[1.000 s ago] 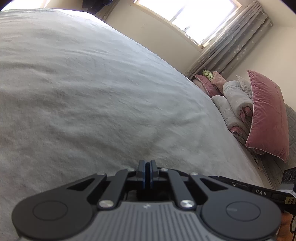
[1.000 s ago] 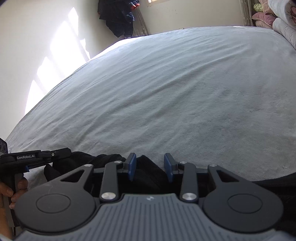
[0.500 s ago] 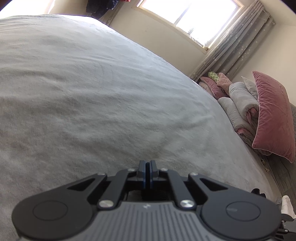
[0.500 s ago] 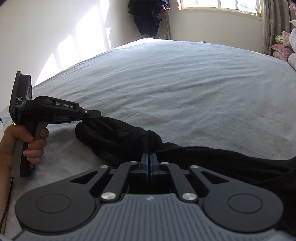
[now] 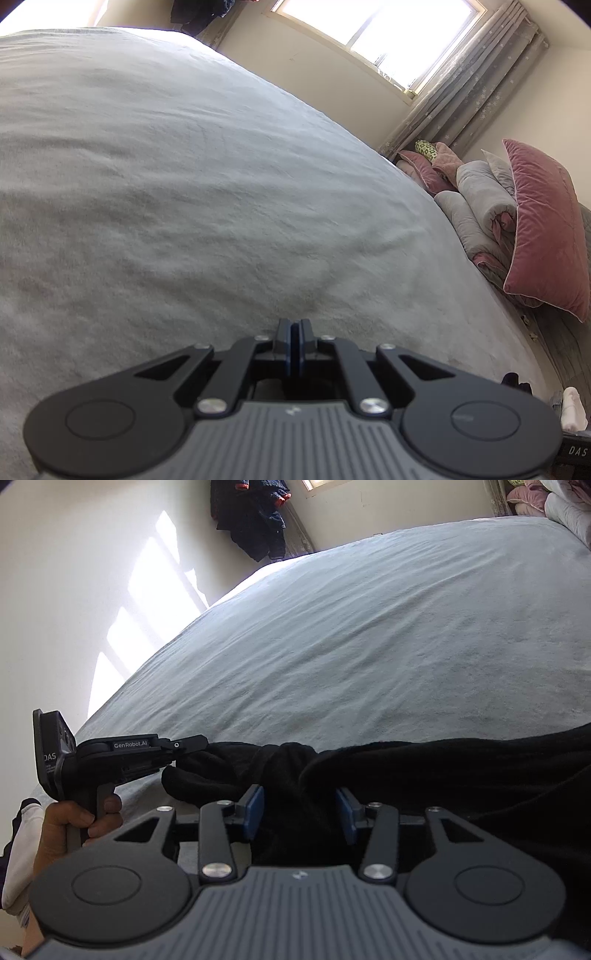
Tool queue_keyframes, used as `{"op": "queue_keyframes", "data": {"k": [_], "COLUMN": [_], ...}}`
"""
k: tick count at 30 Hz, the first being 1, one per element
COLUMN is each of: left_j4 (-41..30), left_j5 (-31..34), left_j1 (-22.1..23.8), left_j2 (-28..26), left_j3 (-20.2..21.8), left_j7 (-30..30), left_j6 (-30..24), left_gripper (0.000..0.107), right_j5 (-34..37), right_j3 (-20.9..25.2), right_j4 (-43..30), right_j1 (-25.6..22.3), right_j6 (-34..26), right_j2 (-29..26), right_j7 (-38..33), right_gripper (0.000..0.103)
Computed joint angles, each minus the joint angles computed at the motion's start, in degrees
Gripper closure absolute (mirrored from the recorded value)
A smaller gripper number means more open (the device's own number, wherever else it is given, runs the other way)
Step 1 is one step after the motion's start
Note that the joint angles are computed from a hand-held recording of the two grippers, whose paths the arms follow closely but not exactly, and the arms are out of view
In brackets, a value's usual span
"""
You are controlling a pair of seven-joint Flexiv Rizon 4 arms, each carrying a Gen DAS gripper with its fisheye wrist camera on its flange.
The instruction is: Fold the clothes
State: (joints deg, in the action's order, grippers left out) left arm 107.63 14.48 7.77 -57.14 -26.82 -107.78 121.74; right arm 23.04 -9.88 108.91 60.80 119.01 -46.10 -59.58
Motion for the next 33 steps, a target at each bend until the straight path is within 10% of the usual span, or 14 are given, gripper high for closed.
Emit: {"op": "queue_keyframes", "data": {"k": [17, 33], "left_j4": [-0.4, -1.3], "left_j5": [2.2, -0.2], "left_j1": [1.9, -5.3], "left_j2": [-1.4, -2.4], "left_j3": [-2.2, 7.2], "left_j7": [-0.2, -8.2], "left_j6": [0.0, 22.1], "left_gripper": [0.104, 0.104], "right_j5": [-28.5, 6.6], "right_j3": [26.3, 1.5], "right_j4": [-6.7, -16.2], "right_j1": [-32.7, -7.2], "right_j6": [4.8, 12.2], "right_j2": [-6.7, -7.8], "right_j7": [22.5, 4.0], "right_gripper": [0.056, 0.097]}}
